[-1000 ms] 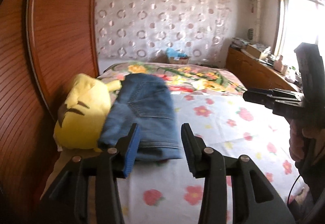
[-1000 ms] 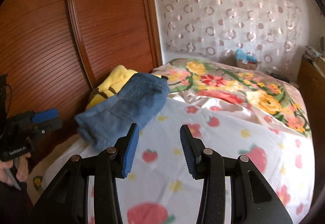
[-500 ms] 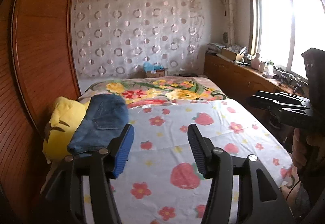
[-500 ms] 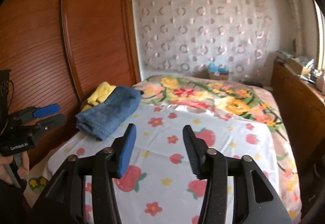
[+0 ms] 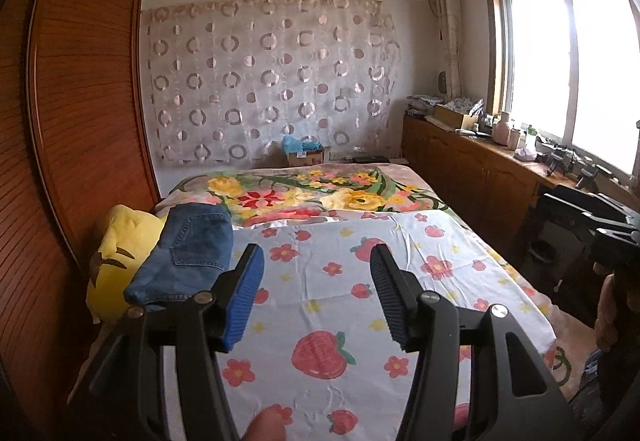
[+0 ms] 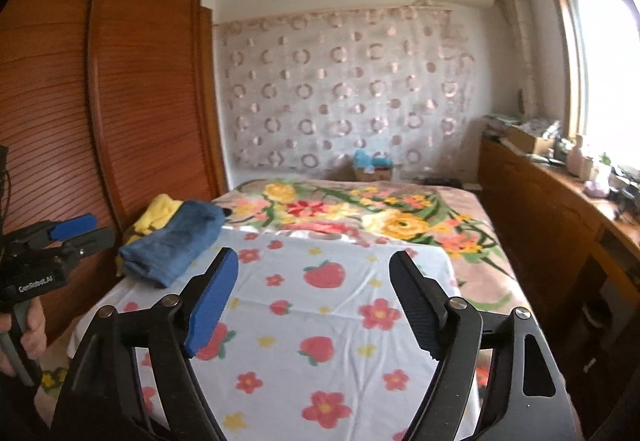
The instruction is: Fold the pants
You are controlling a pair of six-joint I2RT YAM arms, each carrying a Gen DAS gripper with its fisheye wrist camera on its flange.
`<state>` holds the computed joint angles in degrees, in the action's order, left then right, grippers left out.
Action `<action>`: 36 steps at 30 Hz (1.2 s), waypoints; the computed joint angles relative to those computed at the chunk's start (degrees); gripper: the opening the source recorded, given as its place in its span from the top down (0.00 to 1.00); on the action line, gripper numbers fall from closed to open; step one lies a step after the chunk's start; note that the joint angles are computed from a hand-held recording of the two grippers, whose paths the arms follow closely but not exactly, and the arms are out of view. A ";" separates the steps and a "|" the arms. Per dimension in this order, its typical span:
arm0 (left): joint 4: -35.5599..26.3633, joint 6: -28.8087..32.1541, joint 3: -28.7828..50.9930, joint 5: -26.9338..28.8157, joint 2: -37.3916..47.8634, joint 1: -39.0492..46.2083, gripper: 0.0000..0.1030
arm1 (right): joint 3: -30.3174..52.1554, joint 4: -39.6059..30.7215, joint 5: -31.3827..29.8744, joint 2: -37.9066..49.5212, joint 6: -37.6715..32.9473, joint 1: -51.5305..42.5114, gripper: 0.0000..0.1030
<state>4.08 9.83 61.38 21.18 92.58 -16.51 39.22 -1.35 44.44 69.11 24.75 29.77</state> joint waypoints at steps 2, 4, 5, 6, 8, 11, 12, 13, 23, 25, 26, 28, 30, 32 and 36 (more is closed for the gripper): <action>-0.07 0.06 -0.49 -1.31 -0.67 -1.05 0.47 | -0.68 -1.10 1.39 -1.15 0.96 0.17 0.21; -0.46 -0.15 -0.50 -0.64 -0.79 -1.34 0.47 | -1.37 -1.89 2.41 -2.34 1.38 0.38 0.21; -0.41 -0.36 -0.70 -0.48 -0.75 -1.61 0.47 | -1.61 -2.17 2.85 -2.62 1.73 0.59 0.21; -0.50 -0.60 -0.83 -0.36 -0.75 -1.87 0.47 | -1.76 -2.58 3.26 -2.92 2.13 0.86 0.21; -0.57 -1.11 -1.26 -0.92 -0.93 -2.36 0.46 | -2.44 -2.78 3.61 -3.75 2.85 1.38 0.21; -0.33 -1.61 -1.75 -1.93 -1.06 -2.72 0.46 | -2.92 -2.90 4.02 -4.27 3.48 2.06 0.21; -0.12 -1.70 -1.94 -2.04 -1.06 -2.75 0.46 | -3.04 -2.95 3.92 -4.59 3.25 1.96 0.21; -0.06 -1.80 -2.21 -2.25 -1.30 -2.79 0.46 | -3.13 -2.82 3.88 -4.58 3.13 2.08 0.21; 0.61 -1.43 -2.92 -1.83 -1.45 -2.42 0.46 | -3.43 -2.74 3.77 -4.83 3.38 2.29 0.21; 0.50 -1.44 -2.74 -1.83 -1.33 -2.44 0.46 | -3.41 -2.74 3.87 -4.78 3.40 2.32 0.21; 0.53 -1.41 -2.85 -1.78 -1.39 -2.42 0.46 | -3.41 -2.74 3.87 -4.78 3.40 2.32 0.21; 0.56 -1.50 -2.80 -1.79 -1.34 -2.48 0.46 | -3.43 -2.74 3.80 -4.81 3.39 2.31 0.21; 0.80 -1.57 -3.11 -1.87 -1.52 -2.48 0.46 | -3.47 -2.68 3.98 -4.76 3.31 2.38 0.21; 0.78 -1.50 -3.11 -1.75 -1.53 -2.34 0.46 | -3.51 -2.71 3.80 -4.84 3.40 2.26 0.21; 0.84 -1.50 -3.12 -1.69 -1.48 -2.32 0.46 | -3.54 -2.72 3.71 -4.89 3.31 2.23 0.21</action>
